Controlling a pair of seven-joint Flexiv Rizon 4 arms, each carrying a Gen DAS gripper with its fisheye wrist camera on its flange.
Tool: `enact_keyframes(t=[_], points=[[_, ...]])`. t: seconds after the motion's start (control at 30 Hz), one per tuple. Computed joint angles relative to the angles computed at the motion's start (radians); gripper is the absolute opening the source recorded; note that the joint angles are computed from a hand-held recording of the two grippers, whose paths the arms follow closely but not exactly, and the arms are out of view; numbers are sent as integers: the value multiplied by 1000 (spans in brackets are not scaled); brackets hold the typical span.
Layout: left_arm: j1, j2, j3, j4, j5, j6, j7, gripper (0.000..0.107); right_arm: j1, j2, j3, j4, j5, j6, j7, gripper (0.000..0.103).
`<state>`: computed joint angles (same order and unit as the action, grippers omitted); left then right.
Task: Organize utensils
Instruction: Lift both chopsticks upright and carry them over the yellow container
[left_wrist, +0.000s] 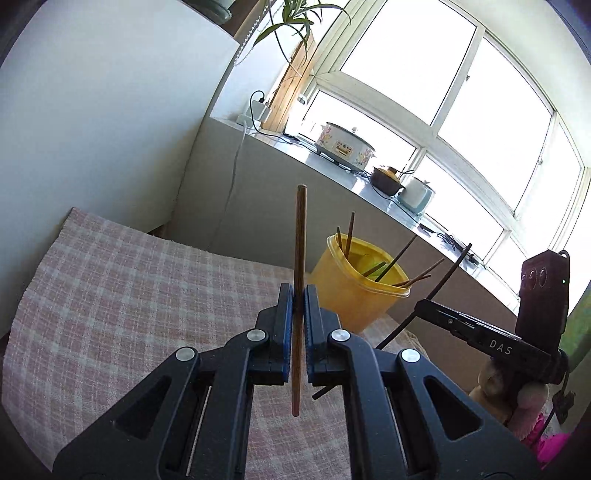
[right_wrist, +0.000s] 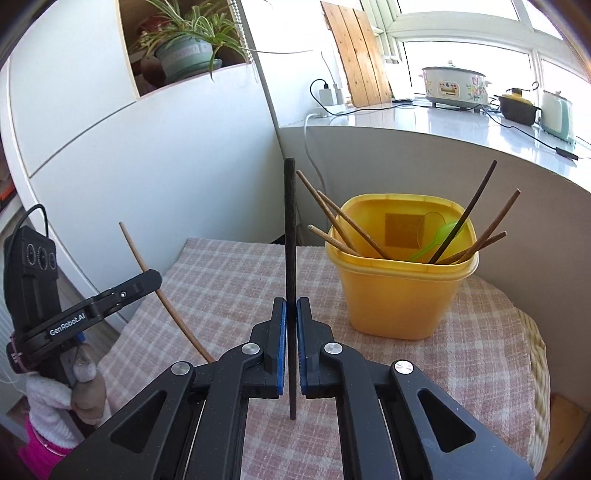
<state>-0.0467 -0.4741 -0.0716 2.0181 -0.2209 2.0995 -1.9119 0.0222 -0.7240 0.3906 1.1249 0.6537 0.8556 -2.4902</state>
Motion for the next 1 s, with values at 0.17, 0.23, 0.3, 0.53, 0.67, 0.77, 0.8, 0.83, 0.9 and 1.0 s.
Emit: enact_keyframes(t=[0.17, 0.23, 0.3, 0.53, 0.67, 0.77, 0.8, 0.83, 0.9, 1.0], points=[[-20, -16, -1, -73, -4, -7, 35, 3, -31, -4, 16, -32, 51, 22, -6, 4], [-36, -22, 5, -99, -12, -9, 55, 3, -40, -2, 19, -41, 65, 26, -12, 4], [-49, -32, 9, -129, -23, -10, 75, 3, -49, 2, 25, -45, 83, 35, -23, 4], [-43, -63, -13, -228, -17, -22, 116, 3, -76, -1, 35, -97, 141, 42, -51, 4], [-56, -85, -7, -295, -30, -46, 155, 3, -73, -26, 29, -157, 151, 30, -35, 4], [-54, -106, -14, -349, -35, -65, 177, 3, -68, -40, 28, -194, 156, 29, -30, 4], [-56, -114, -13, -366, -38, -69, 185, 3, -67, -44, 29, -205, 158, 30, -30, 4], [-62, -120, -8, -383, -44, -73, 195, 3, -66, -49, 31, -216, 160, 31, -33, 4], [-70, -135, -2, -417, -55, -84, 216, 3, -60, -58, 30, -238, 160, 37, -35, 4], [-70, -155, -5, -465, -60, -98, 239, 3, -48, -80, 25, -284, 149, 34, -23, 4]])
